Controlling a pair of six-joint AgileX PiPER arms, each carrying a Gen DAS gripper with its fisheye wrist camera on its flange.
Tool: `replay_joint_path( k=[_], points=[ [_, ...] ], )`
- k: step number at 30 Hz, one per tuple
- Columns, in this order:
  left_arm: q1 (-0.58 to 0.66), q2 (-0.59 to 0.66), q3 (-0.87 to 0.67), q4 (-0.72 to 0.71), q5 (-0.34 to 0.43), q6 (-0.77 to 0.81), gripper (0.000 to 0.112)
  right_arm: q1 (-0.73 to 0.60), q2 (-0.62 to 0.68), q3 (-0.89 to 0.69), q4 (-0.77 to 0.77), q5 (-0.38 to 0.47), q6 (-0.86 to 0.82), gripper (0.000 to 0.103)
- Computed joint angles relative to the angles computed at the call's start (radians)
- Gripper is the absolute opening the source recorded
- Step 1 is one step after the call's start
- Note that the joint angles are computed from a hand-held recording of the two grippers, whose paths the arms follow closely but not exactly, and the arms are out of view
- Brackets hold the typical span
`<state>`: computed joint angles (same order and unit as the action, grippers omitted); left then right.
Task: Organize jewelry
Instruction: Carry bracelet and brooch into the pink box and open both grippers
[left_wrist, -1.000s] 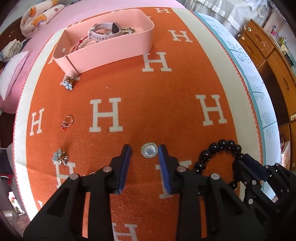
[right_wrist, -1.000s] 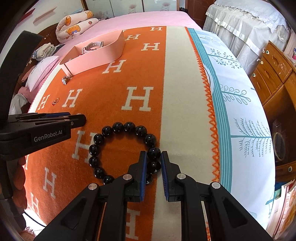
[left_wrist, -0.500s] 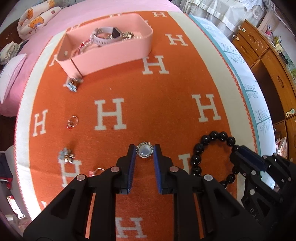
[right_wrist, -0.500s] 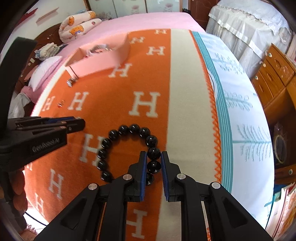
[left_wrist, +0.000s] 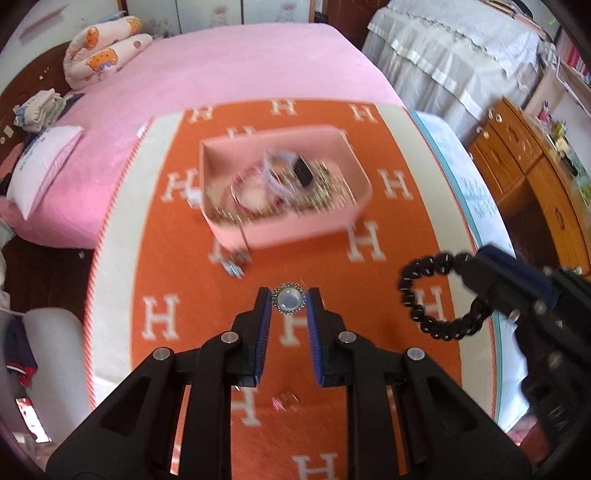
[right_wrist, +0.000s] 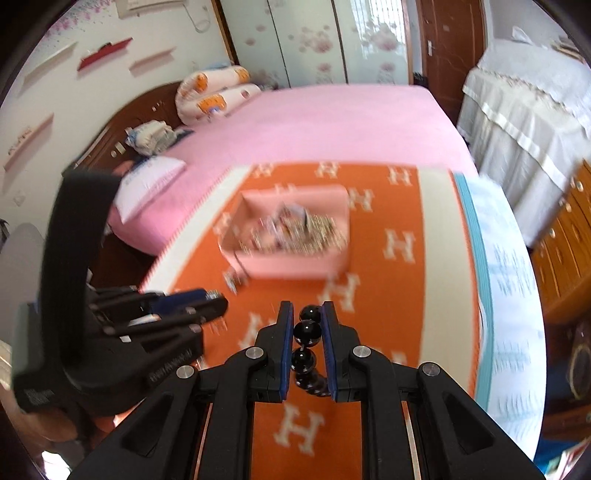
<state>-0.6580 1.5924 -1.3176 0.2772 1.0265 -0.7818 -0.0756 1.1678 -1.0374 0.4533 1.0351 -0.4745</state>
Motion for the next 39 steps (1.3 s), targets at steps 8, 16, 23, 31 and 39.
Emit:
replay_joint_path(
  k=[8, 16, 23, 31, 39],
  points=[
    [0.179, 0.114, -0.164, -0.038, -0.018, 0.186, 0.016, 0.108, 0.303, -0.353, 0.004, -0.032, 0.173, 0.014],
    [0.284, 0.314, -0.328, -0.08, -0.038, 0.311, 0.016, 0.187, 0.607, -0.636, -0.143, -0.091, 0.339, 0.014],
    [0.337, 0.449, -0.401, -0.133, -0.05, 0.395, 0.016, 0.235, 0.776, -0.758, -0.28, -0.138, 0.451, 0.014],
    [0.377, 0.486, -0.401, -0.208, -0.09, 0.486, 0.017, 0.304, 0.877, -0.82, -0.371, -0.134, 0.478, 0.014],
    [0.406, 0.38, -0.323, -0.242, -0.121, 0.521, 0.048, 0.337, 0.873, -0.783, -0.345, -0.142, 0.498, 0.017]
  ],
)
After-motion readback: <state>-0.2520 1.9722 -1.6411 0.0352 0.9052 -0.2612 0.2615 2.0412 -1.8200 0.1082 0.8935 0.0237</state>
